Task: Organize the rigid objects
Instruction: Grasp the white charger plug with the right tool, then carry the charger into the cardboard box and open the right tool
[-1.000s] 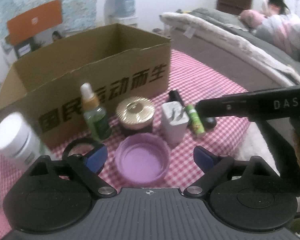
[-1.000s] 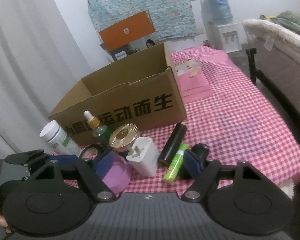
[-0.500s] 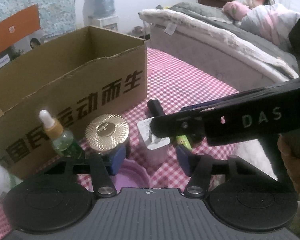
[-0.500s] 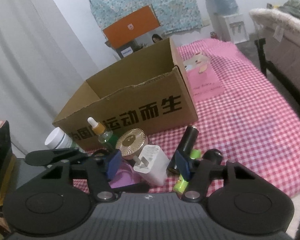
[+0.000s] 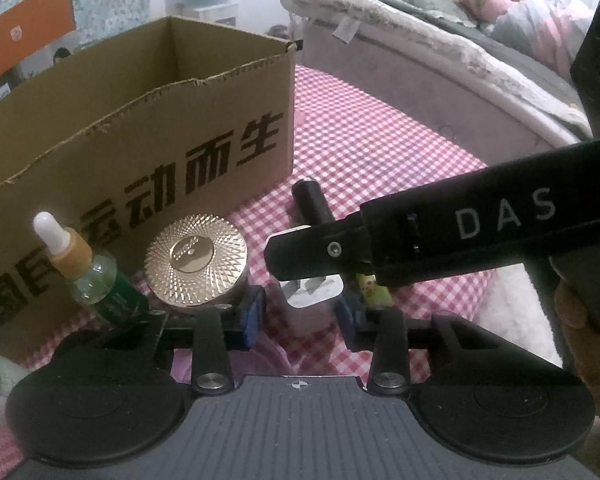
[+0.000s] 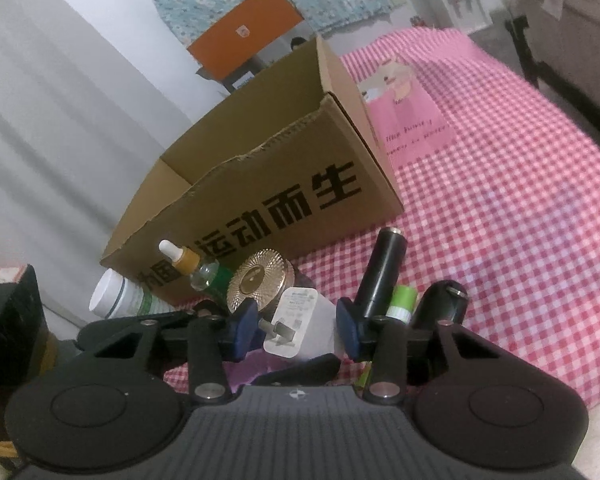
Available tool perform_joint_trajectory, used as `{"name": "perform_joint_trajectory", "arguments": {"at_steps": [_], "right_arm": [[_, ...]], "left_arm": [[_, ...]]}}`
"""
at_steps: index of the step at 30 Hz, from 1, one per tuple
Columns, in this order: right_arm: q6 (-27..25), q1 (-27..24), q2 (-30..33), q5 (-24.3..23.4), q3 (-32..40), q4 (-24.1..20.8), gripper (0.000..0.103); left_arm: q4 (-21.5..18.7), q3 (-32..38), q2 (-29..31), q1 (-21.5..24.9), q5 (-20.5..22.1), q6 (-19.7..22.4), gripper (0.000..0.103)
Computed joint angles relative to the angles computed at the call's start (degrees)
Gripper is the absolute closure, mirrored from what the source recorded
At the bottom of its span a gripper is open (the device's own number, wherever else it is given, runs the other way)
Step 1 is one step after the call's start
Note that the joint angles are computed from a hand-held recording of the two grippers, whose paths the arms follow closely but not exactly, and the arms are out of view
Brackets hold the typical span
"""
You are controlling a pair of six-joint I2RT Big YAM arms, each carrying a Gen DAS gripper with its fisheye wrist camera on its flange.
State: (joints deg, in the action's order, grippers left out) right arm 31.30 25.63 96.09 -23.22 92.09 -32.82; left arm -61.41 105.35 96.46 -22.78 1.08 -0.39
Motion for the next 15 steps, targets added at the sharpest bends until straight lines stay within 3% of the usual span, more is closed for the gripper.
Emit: {"name": "perform_joint_trajectory", "arguments": {"at_steps": [2,15], "right_arm": [[0.4,-0.1,0.3,-0.4,0.4,-0.3,0.057],[0.9,0.3,0.6,-0.3,1.3,-1.7,0.058]], "left_arm": [[0.0,0.2,0.2,-0.1,0.3,-0.3,0.071],[3.6,-2.7,-2.0,-0.7,-1.3,-1.0,0.074]]}}
